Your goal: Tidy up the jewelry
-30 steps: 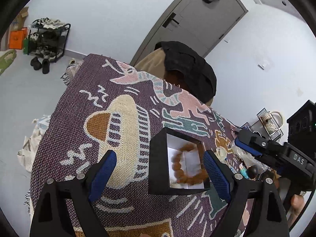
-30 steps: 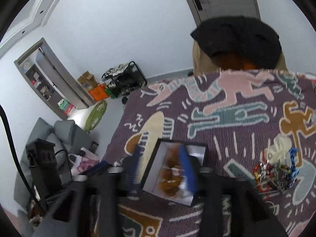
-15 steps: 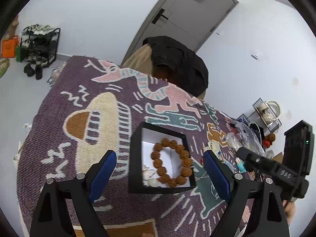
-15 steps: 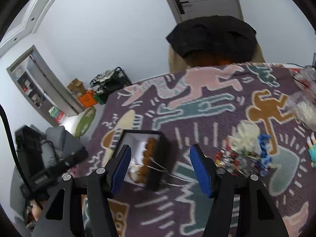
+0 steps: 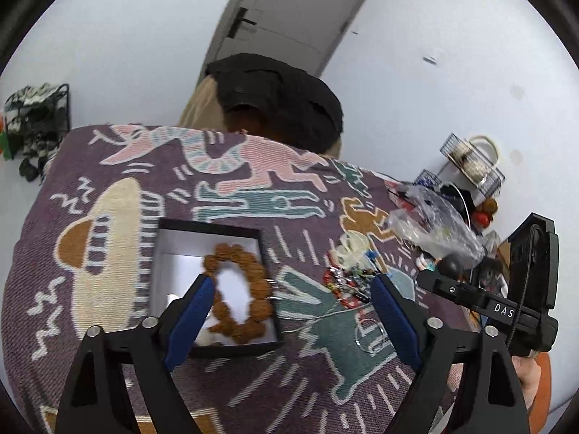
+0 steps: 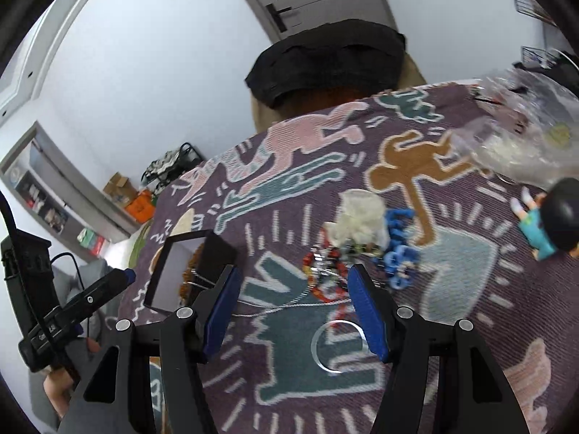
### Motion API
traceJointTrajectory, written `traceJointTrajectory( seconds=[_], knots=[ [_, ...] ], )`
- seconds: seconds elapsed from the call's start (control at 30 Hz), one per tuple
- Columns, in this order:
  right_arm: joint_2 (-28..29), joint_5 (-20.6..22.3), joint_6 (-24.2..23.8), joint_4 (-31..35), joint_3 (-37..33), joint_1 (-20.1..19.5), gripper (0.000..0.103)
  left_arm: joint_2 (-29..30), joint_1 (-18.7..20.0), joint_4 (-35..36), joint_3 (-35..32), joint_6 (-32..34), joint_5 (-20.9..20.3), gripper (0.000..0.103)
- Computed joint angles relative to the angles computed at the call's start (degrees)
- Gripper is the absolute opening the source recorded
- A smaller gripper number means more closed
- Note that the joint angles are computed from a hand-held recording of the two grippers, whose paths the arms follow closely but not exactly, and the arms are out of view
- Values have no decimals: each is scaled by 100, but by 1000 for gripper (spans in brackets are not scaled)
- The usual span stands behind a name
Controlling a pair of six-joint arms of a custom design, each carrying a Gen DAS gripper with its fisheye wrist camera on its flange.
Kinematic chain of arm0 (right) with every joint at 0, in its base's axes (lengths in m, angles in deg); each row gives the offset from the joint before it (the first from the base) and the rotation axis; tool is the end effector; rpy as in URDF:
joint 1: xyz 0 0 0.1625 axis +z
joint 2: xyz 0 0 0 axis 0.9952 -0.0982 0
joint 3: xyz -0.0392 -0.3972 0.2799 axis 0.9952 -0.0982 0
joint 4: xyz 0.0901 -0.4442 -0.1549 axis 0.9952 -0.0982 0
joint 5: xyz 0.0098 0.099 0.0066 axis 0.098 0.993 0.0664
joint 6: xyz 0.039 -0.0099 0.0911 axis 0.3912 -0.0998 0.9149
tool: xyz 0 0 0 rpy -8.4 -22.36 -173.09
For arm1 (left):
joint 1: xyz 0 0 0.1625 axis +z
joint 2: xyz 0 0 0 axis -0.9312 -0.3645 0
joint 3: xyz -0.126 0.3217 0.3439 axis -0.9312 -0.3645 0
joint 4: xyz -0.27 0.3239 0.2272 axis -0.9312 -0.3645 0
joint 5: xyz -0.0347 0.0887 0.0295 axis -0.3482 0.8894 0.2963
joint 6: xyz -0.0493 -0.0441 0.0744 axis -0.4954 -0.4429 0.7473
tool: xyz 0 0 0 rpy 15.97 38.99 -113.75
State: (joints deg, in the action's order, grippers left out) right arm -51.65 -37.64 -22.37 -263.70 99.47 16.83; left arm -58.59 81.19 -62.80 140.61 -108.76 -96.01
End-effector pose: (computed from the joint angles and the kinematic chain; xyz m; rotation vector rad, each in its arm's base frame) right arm 0.1730 -0.3124 0.1953 0.4697 -2.7479 0.7975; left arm -0.2135 -0.2570 0.1987 0.3412 2.6359 -1.0345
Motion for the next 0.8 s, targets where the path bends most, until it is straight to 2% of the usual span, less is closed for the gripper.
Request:
traceJointTrajectory(
  seconds=[0.07,0.27,0.4,0.47,0.57,0.67,0.8],
  knots=[
    [-211,101,-38,-56,116,-218,62,381,69,-369,-63,236,-123,77],
    [-768,370,-250,-50,386,-752,61,1483,293,-1055,-332,848,-465,67],
    [-1078,648,-431,-53,540,-1103,61,2200,525,-1536,-534,1149,-706,58],
    [-1214,768,-503,-33,595,-1252,61,2497,680,-1751,-642,1253,-800,50],
    [-1406,940,-644,-26,682,-1490,61,2909,932,-2021,-849,1405,-916,47],
    [-1528,1095,-769,-25,744,-1710,60,3259,1074,-2103,-1048,1587,-964,45],
    [-1675,1256,-922,30,811,-2062,51,3705,1320,-2089,-1345,1744,-1048,36]
  ],
)
